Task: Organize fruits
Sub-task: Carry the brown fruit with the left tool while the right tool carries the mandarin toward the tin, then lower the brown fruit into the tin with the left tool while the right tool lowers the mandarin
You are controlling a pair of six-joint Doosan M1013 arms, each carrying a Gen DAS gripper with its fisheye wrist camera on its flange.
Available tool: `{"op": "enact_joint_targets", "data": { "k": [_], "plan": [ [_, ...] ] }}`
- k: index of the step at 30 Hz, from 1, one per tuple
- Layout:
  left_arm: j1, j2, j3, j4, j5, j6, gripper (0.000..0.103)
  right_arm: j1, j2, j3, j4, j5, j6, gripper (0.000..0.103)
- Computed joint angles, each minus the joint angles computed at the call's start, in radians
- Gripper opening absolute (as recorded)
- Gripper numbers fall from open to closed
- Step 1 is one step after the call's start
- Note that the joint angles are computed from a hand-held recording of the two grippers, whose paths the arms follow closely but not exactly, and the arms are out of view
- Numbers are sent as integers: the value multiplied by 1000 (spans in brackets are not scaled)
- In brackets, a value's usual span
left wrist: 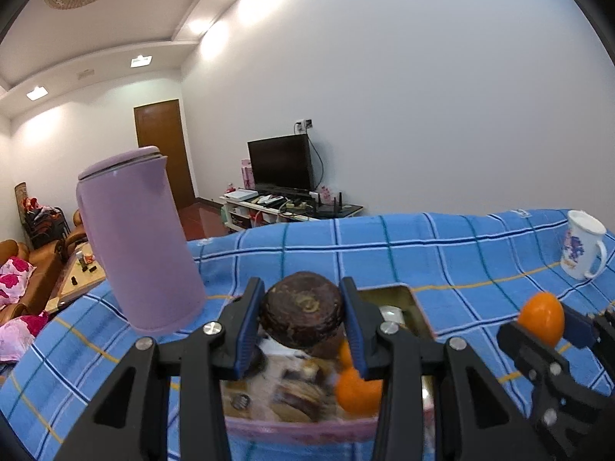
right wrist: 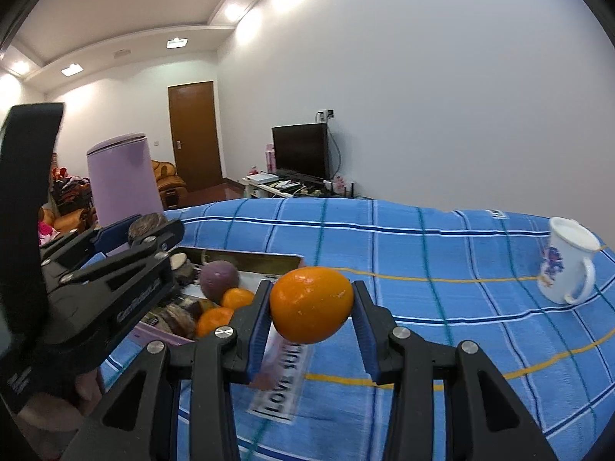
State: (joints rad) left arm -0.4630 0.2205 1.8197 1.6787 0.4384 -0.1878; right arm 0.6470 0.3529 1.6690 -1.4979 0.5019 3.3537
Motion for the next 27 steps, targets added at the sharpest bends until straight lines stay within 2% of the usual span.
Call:
{"op": "enact_joint_targets", "data": {
  "k": [7, 13, 18, 27],
  "plan": [
    [33, 33, -28, 38, 6, -35, 42, 6, 44, -62, 15, -24, -4, 43],
    [75, 47, -36, -28, -31, -37, 42, 3, 79, -107, 56, -39, -50, 43],
    [81, 43, -27, 51, -21, -119, 42, -2, 102, -142, 107, -51, -95, 43],
    [87, 55, -47, -40, -18, -38, 42, -6, 142, -206, 156, -45, -141, 43]
  ]
}}
